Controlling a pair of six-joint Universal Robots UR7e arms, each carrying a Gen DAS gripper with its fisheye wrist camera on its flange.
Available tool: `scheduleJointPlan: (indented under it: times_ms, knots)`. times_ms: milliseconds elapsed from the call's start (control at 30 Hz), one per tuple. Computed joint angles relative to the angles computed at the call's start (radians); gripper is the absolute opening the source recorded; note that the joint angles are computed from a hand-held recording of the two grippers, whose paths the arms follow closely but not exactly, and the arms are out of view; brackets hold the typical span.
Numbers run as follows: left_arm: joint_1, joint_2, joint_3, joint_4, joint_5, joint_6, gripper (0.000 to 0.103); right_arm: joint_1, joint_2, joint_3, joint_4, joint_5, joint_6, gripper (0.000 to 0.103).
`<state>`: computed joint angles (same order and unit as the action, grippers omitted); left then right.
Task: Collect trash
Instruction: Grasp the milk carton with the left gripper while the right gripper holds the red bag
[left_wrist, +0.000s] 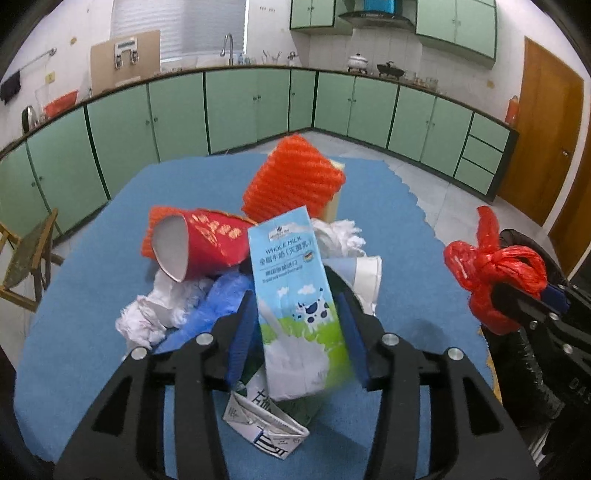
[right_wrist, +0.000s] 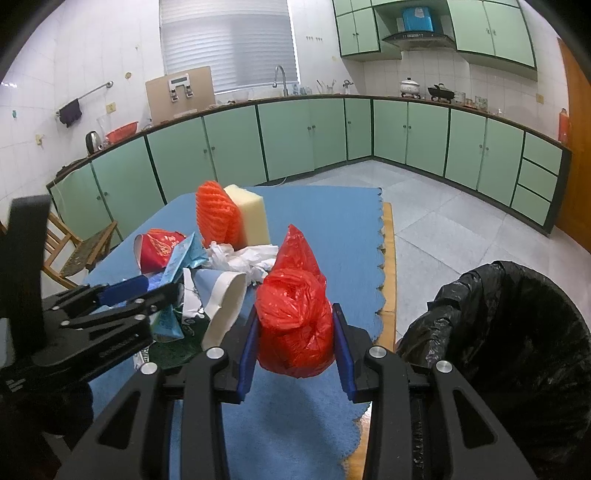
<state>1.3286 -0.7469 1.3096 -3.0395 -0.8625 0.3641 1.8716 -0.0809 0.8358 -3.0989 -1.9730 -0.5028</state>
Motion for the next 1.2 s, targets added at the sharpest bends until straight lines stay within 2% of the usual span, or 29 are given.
scheduleJointPlan:
  times_ms: [200, 333, 400, 467, 567, 667, 900, 933, 1033, 1067, 1133, 1200]
  knots:
    - [0.007, -0.010, 0.004, 0.024, -0.023, -0.029, 0.045, 0.000, 0.005, -0.010, 0.010, -0.006, 0.005, 0.036]
    - [0.010, -0.025, 0.034, -0.011, -0.062, -0.001, 0.020, 0.001, 0.009, -0.015, 0.015, -0.008, 0.006, 0.036]
    - [0.004, -0.029, 0.049, -0.040, -0.061, 0.025, 0.012, 0.001, 0.009, -0.015, 0.013, -0.008, 0.006, 0.037]
    - [0.005, -0.039, 0.059, -0.049, -0.072, 0.015, 0.006, 0.002, 0.008, -0.014, 0.008, -0.006, 0.006, 0.037]
    - [0.004, -0.057, 0.080, -0.069, -0.075, 0.003, 0.004, 0.002, 0.005, -0.006, -0.003, -0.003, 0.003, 0.037]
    - [0.002, -0.076, 0.106, -0.092, -0.073, 0.014, 0.002, 0.002, 0.002, 0.000, -0.013, 0.000, 0.004, 0.037]
    - [0.007, -0.067, 0.081, -0.031, -0.022, 0.021, 0.004, 0.002, -0.001, 0.010, -0.017, 0.007, 0.002, 0.037]
    - [0.009, -0.065, 0.074, -0.017, -0.020, 0.021, 0.008, 0.002, 0.000, 0.009, -0.016, 0.005, 0.001, 0.037]
    - [0.009, -0.064, 0.061, 0.037, -0.021, -0.018, 0.028, 0.003, -0.002, 0.011, -0.017, 0.003, 0.004, 0.036]
    - [0.010, -0.060, 0.056, 0.047, -0.016, -0.021, 0.030, 0.003, -0.003, 0.013, -0.019, 0.001, 0.004, 0.037]
    - [0.011, -0.051, 0.053, 0.037, -0.013, -0.004, 0.030, 0.003, -0.005, 0.015, -0.021, 0.001, 0.006, 0.037]
    - [0.010, -0.040, 0.047, 0.022, -0.006, 0.018, 0.024, 0.002, -0.006, 0.015, -0.021, 0.000, 0.007, 0.037]
